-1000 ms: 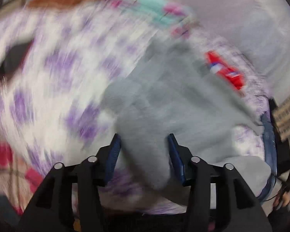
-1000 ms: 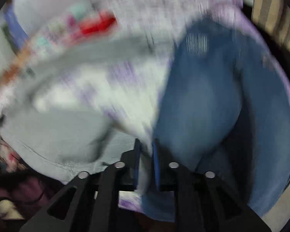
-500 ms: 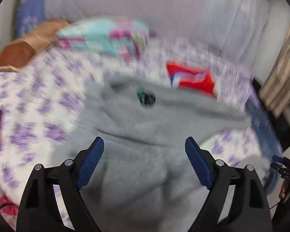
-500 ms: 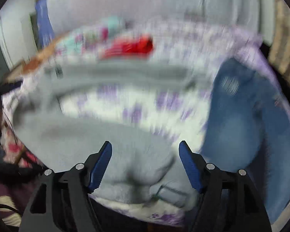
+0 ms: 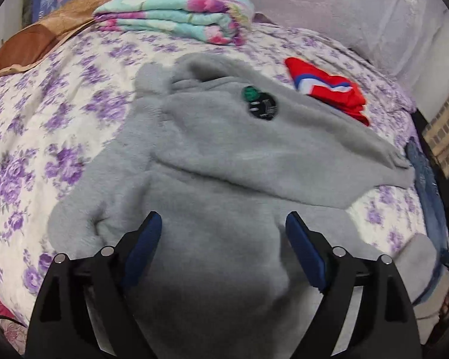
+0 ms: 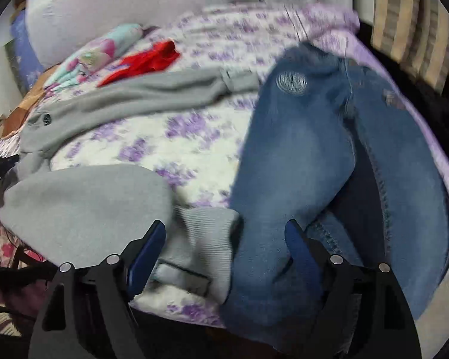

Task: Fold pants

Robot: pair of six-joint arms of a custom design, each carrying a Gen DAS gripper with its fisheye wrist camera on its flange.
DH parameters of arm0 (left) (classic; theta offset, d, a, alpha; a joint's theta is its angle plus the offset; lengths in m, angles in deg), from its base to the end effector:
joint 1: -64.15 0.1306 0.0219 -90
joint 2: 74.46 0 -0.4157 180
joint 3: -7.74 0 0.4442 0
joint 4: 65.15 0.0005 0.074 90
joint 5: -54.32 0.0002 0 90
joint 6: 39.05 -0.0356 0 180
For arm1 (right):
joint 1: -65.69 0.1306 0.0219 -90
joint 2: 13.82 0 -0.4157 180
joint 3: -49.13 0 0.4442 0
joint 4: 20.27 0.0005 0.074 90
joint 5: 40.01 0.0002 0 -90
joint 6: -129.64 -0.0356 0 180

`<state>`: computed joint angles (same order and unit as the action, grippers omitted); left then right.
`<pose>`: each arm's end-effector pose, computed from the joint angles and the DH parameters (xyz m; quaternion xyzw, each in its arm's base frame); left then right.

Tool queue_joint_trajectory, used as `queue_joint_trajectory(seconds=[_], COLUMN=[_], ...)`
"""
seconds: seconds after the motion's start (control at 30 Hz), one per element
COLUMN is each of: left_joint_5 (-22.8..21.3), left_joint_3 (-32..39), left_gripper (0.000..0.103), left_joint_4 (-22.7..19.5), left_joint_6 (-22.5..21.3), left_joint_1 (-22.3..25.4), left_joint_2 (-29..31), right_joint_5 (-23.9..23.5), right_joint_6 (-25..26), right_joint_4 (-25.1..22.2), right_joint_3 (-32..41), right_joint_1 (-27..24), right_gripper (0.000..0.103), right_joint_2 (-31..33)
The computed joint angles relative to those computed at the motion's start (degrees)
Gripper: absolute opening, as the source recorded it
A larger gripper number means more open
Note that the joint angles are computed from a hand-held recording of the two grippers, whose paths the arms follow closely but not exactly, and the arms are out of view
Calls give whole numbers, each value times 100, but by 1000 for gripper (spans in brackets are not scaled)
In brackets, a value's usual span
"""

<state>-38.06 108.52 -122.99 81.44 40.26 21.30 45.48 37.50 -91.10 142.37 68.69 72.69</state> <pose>0.5235 -0.2308 0.4957 -0.0612 0.9457 -0.1281 0.2925 0.4846 0.0277 0.4990 -0.0161 0.9737 0.0483 0.2220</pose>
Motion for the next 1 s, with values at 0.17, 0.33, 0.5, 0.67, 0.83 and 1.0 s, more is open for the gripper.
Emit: queue_joint_trajectory(seconds=[0.17,0.33,0.5,0.67,0.83,1.0], left_joint_5=[23,1,-525,-368,-651,-806], left_joint_3=[303,232,96,-173,-618,-1076], left_gripper=[87,89,94,94,94,95], left_joint_4=[-135,-43,-85,22,24,-219], left_joint_6=[-283,-138,-262,-335,-219,120], left_joint_1=[-150,-157,-402,-390,-214,84], left_joint_2=[216,269,250,-137,-864,-1252], right_joint_5=[313,151,210,1270,-223,-2552], right_joint_6=[578,677,946,549,274,258], right_joint_4=[-246,-324,-1408,-521,42,-434], right_joint_3=[29,298,-57,217,1436,2994], right_joint_1=[379,107,9,175,323,1333], right_gripper=[7,7,9,64,76,87], right_joint_2=[261,-151,-72,-263,290,2048])
